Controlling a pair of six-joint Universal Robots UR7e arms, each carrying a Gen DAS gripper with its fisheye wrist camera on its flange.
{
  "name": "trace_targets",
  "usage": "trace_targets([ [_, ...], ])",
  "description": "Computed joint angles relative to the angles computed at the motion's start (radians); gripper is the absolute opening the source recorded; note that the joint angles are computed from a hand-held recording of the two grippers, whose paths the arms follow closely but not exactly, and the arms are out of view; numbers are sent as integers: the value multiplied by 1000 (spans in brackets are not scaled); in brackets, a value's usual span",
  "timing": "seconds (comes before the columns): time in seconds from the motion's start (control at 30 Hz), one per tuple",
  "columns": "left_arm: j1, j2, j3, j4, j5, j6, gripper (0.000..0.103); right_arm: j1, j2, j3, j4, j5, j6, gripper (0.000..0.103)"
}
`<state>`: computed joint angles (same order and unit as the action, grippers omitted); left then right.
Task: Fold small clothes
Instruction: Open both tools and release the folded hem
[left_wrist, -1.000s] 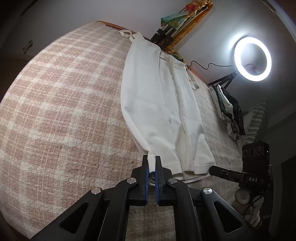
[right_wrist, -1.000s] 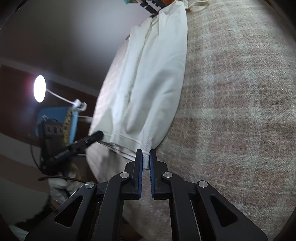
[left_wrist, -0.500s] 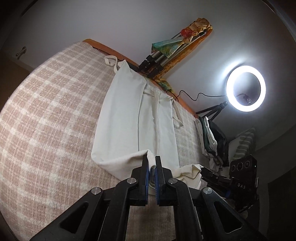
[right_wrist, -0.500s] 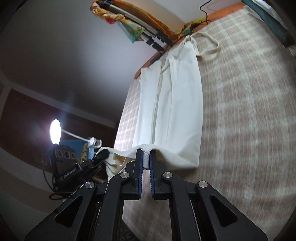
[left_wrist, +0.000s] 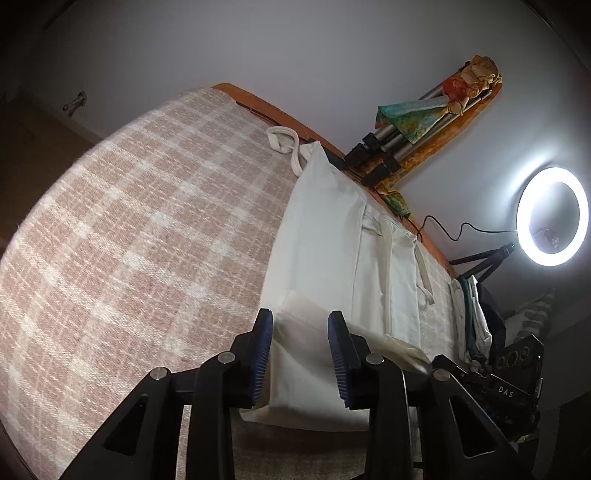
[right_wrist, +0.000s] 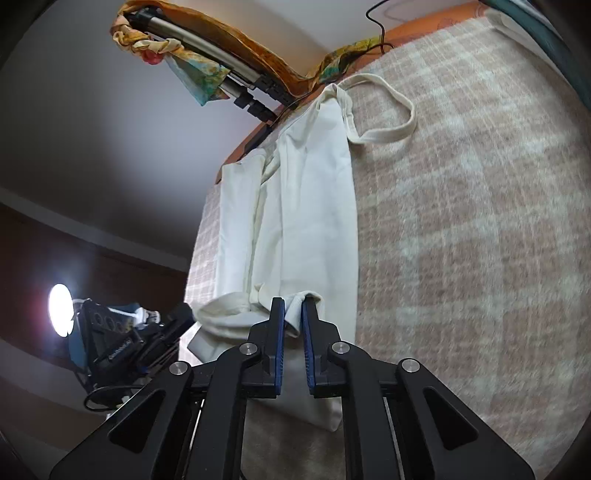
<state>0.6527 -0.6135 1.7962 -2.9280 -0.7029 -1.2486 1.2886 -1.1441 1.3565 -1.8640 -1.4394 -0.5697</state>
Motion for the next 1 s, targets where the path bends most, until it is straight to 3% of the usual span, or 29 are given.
trace_targets([
  [0.07, -11, -13, 19, -8, 12, 15, 30, 2, 6, -8, -12, -10, -4, 26],
  [0.23, -51, -7, 19, 2, 0, 100, 28, 7, -44, 23, -10, -3, -124, 26],
  [0.4, -55, 31, -51, 189, -18, 114, 23, 33, -98, 112, -48, -66, -267, 26],
  [0.5, -45, 30, -41, 254, -57, 40, 17, 43, -103, 151, -80, -100, -302, 26],
  [0.7, -67, 22, -22, 307, -33, 23, 16, 54, -91, 206, -195, -216, -334, 25],
  [0.73, -67, 18, -17, 307, -32, 18, 16, 53, -92, 213, -211, -225, -338, 20],
  [0.8, -67, 12, -16, 314, -30, 12, 17, 47, -99, 215, -206, -220, -345, 19],
  [1.0, -73, -15, -17, 291, 47, 24, 42, 54, -107, 194, -202, -203, -341, 23],
])
